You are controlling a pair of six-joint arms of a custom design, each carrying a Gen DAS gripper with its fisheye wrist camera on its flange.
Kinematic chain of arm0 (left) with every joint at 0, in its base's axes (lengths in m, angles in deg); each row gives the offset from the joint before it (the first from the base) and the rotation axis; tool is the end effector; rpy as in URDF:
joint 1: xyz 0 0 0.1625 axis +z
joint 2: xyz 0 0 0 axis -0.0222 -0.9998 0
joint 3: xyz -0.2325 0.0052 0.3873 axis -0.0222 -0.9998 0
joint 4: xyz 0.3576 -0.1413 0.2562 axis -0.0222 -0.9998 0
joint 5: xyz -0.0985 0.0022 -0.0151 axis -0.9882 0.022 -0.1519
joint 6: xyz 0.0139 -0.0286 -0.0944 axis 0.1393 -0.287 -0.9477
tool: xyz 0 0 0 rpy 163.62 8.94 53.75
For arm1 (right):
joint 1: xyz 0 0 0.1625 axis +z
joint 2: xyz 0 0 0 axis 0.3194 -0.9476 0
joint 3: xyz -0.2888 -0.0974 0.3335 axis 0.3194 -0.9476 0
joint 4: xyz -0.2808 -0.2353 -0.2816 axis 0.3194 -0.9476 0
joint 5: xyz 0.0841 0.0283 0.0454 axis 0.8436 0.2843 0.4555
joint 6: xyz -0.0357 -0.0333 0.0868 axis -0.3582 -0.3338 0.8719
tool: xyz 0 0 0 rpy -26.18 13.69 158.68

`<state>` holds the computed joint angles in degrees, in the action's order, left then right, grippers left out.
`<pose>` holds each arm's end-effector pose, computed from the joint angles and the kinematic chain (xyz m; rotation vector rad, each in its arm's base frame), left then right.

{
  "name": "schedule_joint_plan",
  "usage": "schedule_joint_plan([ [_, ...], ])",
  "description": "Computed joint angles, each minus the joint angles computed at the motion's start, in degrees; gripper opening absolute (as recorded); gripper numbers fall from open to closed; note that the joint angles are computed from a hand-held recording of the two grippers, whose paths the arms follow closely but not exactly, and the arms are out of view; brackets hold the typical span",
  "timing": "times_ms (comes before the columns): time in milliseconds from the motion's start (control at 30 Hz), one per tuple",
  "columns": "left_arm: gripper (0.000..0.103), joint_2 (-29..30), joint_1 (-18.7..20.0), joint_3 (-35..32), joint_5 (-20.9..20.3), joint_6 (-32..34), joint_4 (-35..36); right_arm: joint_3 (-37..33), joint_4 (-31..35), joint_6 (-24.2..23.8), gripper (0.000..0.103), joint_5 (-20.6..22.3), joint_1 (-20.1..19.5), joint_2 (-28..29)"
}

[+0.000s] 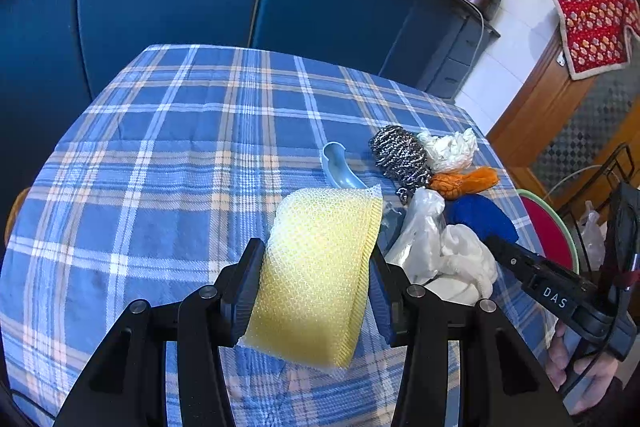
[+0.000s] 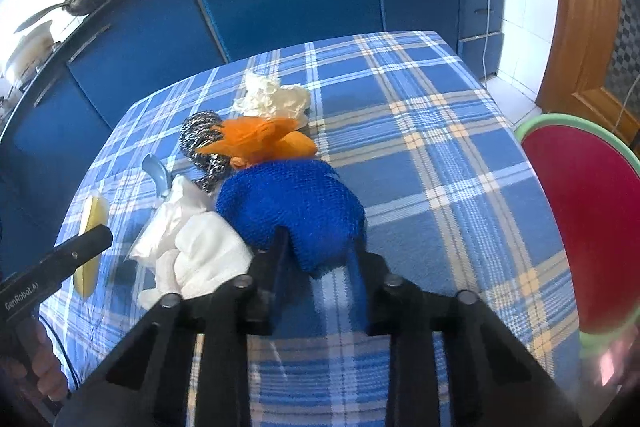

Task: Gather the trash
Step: 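Grasp the blue knitted cloth with the right gripper and lift it, then carry the sponge and blue cloth over the red bin with both grippers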

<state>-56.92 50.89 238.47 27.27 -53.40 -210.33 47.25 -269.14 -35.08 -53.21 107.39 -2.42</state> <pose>-0.0237 -0.3399 0.2695 0.2474 2.5039 -0.8959 0.3198 -0.3253 0.0266 0.3083 -2.4949 0.7553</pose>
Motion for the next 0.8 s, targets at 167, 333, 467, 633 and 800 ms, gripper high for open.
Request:
schedule_joint_plan([
  [167, 0.050, -2.79, -2.20, 0.46, 0.57, -1.38, 2.73, 1.00, -1.96, 0.08, 0.016, 0.21, 1.02, -0.72],
  [333, 0.050, -6.00, -5.51, 0.81, 1.42, -3.42, 6.59, 2.63, -4.66, 1.06, 0.016, -0.25, 2.81, -2.39],
  [467, 0.050, -7.96, -7.96, 1.02, 1.78, -4.80, 9.10, 3.69, -6.29, 1.55, 0.016, -2.02, 4.79, -3.88],
  [633, 0.050, -10.54, -11.55, 1.25, 2.51, -7.24, 13.06, 5.18, -7.57, 2.34, 0.016, -3.67, 7.04, -6.14],
  [800, 0.050, -12.56, -14.71, 1.36, 2.75, -10.02, 16.59, 6.36, -7.41, 3.35, 0.016, -4.98, 8.90, -8.44],
])
